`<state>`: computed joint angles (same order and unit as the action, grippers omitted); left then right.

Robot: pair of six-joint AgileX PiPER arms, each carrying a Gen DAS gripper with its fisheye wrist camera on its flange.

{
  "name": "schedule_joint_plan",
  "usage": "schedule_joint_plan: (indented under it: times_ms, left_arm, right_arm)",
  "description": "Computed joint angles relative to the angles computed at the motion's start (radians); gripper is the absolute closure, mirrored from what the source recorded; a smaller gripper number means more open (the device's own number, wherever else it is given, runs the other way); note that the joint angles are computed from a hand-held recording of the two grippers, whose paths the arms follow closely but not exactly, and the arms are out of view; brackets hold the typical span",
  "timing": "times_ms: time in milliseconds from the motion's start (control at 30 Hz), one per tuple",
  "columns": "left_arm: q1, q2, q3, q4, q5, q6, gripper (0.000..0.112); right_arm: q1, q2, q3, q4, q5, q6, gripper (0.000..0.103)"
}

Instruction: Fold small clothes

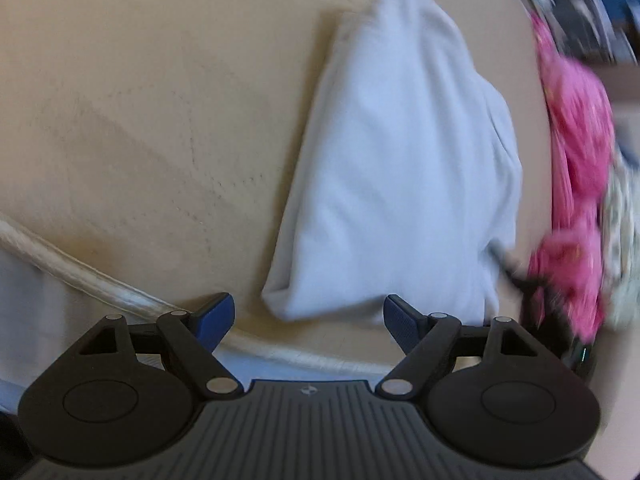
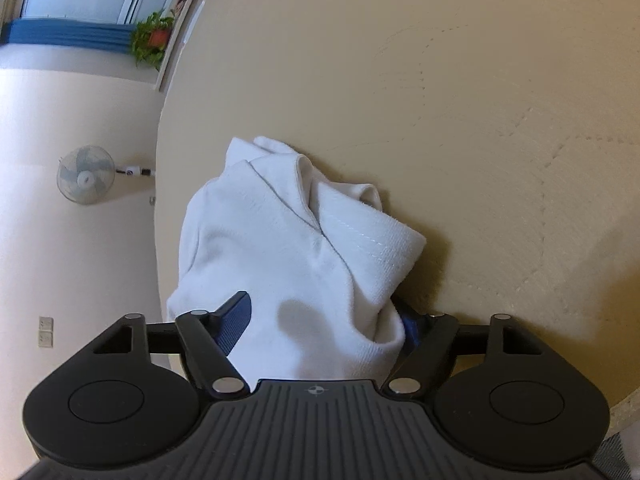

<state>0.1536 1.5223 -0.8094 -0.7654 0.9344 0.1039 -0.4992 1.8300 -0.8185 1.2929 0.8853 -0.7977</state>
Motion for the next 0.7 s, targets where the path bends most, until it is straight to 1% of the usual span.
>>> schedule_joint_plan:
  times_ms: [33, 67, 100, 133, 200, 233, 300, 333, 433, 467, 500, 533, 567, 600, 633, 667, 700]
  left_arm:
    - [-0.008, -0.007, 0.013, -0.027, -0.031, -0.008, 0.037]
    - [0.010, -0.019, 0.016, -0.035, -0.032, -0.004, 0.047]
    - [0.009, -0.013, -0.006, -0.015, -0.019, -0.023, 0.068]
    - [0.017, -0.019, -0.018, 0.000, 0.003, -0.033, 0.084]
    - [0.033, -0.009, -0.064, 0.042, 0.033, -0.054, 0.098]
    - [0.041, -0.018, -0.081, 0.055, 0.045, -0.066, 0.108]
    - [0.070, -0.007, -0.151, 0.063, 0.092, -0.071, 0.108]
    - [0.057, 0.000, -0.209, 0.091, 0.104, -0.103, 0.108]
    - [0.090, -0.059, -0.260, 0.168, 0.148, -0.083, 0.108]
    - [0.097, -0.067, -0.269, 0.195, 0.157, -0.078, 0.107]
    - [0.100, -0.075, -0.274, 0.225, 0.171, -0.086, 0.106]
    - [0.110, -0.085, -0.272, 0.258, 0.182, -0.090, 0.102]
    - [0.101, -0.091, -0.265, 0.301, 0.177, -0.106, 0.097]
    - [0.090, -0.103, -0.248, 0.359, 0.164, -0.122, 0.080]
    - [0.066, -0.125, -0.225, 0.432, 0.143, -0.158, 0.062]
    - [0.044, -0.157, -0.194, 0.492, 0.119, -0.186, 0.056]
    - [0.026, -0.200, -0.163, 0.548, 0.099, -0.194, 0.049]
  right_arm:
    - [0.004, -0.017, 0.002, -0.039, -0.029, 0.016, 0.076]
    - [0.044, -0.004, -0.027, -0.038, -0.048, 0.045, 0.080]
    - [0.047, -0.010, -0.021, -0.029, -0.051, 0.036, 0.082]
    - [0.055, -0.013, -0.018, -0.029, -0.066, 0.030, 0.083]
    - [0.089, -0.054, 0.000, -0.040, -0.115, 0.048, 0.084]
    - [0.108, -0.077, 0.012, -0.043, -0.143, 0.069, 0.086]
    - [0.138, -0.116, 0.037, -0.036, -0.182, 0.119, 0.087]
    - [0.146, -0.140, 0.058, -0.021, -0.190, 0.133, 0.088]
    - [0.146, -0.247, 0.183, 0.064, -0.175, 0.080, 0.089]
    - [0.148, -0.282, 0.228, 0.084, -0.177, 0.065, 0.089]
    - [0.153, -0.304, 0.274, 0.109, -0.197, 0.041, 0.088]
    - [0.169, -0.303, 0.307, 0.158, -0.236, 0.000, 0.088]
    - [0.147, -0.284, 0.339, 0.213, -0.243, -0.075, 0.081]
    - [0.112, -0.251, 0.350, 0.261, -0.210, -0.147, 0.074]
    - [0.084, -0.235, 0.352, 0.276, -0.182, -0.186, 0.074]
    - [0.075, -0.252, 0.346, 0.251, -0.194, -0.187, 0.069]
    - [0.077, -0.301, 0.338, 0.187, -0.237, -0.159, 0.065]
